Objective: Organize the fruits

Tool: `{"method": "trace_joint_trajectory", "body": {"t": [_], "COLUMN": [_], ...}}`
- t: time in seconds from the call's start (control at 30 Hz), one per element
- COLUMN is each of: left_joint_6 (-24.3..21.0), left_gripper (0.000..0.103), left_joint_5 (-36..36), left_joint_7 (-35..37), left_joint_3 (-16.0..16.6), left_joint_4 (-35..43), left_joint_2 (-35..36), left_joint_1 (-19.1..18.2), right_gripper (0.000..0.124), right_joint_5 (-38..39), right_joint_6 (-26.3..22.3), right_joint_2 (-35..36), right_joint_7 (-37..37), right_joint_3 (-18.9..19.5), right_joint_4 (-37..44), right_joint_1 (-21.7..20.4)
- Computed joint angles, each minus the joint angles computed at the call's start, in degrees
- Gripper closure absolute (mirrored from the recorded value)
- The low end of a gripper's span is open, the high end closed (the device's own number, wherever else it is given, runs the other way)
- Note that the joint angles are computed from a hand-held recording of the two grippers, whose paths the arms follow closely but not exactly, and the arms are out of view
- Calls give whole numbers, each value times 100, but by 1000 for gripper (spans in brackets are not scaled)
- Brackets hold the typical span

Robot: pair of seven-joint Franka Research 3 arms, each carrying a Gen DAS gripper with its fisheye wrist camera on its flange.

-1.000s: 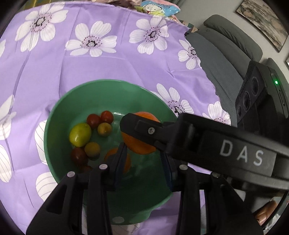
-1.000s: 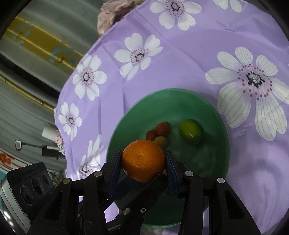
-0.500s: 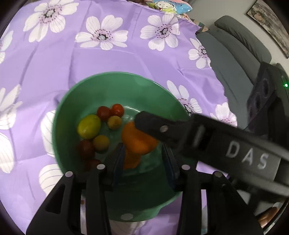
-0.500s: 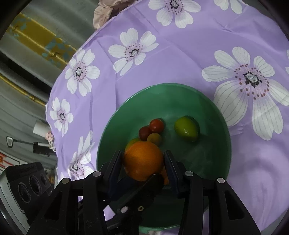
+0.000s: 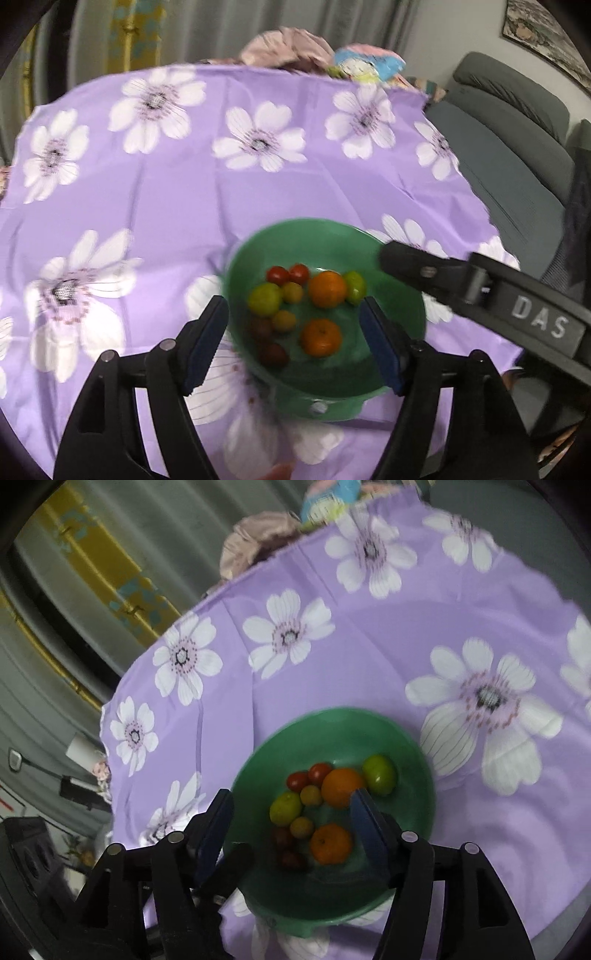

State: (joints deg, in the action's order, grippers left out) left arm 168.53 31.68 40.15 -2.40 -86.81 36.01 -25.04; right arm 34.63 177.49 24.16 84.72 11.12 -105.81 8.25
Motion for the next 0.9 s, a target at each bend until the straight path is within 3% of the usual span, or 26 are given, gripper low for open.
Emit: {"method": "trace_joint_trajectory", "body": {"t": [0.07, 0.2, 0.33, 0.47, 0.53, 0.63, 0.7, 0.73, 0.9], "left_joint_6": [75, 22, 131, 129, 152, 113, 142, 146, 144], "left_gripper": [30, 30, 30, 30, 30, 30, 30, 30, 30], "left_joint_5": [192, 468, 880, 1223, 1282, 1370, 1369, 1290, 1223], "left_joint_7": [-230, -679, -1157, -1469, -1506, -1509, -1449, -1362, -1318], "left_joint_3": [257, 466, 637, 646, 555, 486, 401, 309, 326], "left_joint_4": [-131, -397, -652, -730, -723, -672, -641, -623, -601], "left_joint_2": [-91, -287, -479, -569, -568, -540, -503, -477, -455], "left_joint_1": [-171, -279, -373, -386, -314, -276, -214, -142, -166], "right_gripper": [54, 51, 48, 47, 47, 47, 47, 47, 47], "right_joint_5": [-241, -552, -800, -1229, -1416, -1553, -1463, -1457, -1655], "right_joint_6": [258, 458, 487, 392, 332, 328, 378, 384, 292], "right_joint_2": [-121, -254, -301, -320, -311, -329, -334, -343, -326], "right_joint_7": [106, 375, 455, 1053, 1280, 1381, 1124, 1085, 1246], "right_joint_3": [-284, -578, -587, -1407, -1596, -1465, -941, -881, -1212], "right_joint_4": [-166, -346, -406, -447, -454, -482, -483, -490, -457], "right_joint_1": [284, 577, 614, 1301, 1430, 1284, 829, 787, 1096]}}
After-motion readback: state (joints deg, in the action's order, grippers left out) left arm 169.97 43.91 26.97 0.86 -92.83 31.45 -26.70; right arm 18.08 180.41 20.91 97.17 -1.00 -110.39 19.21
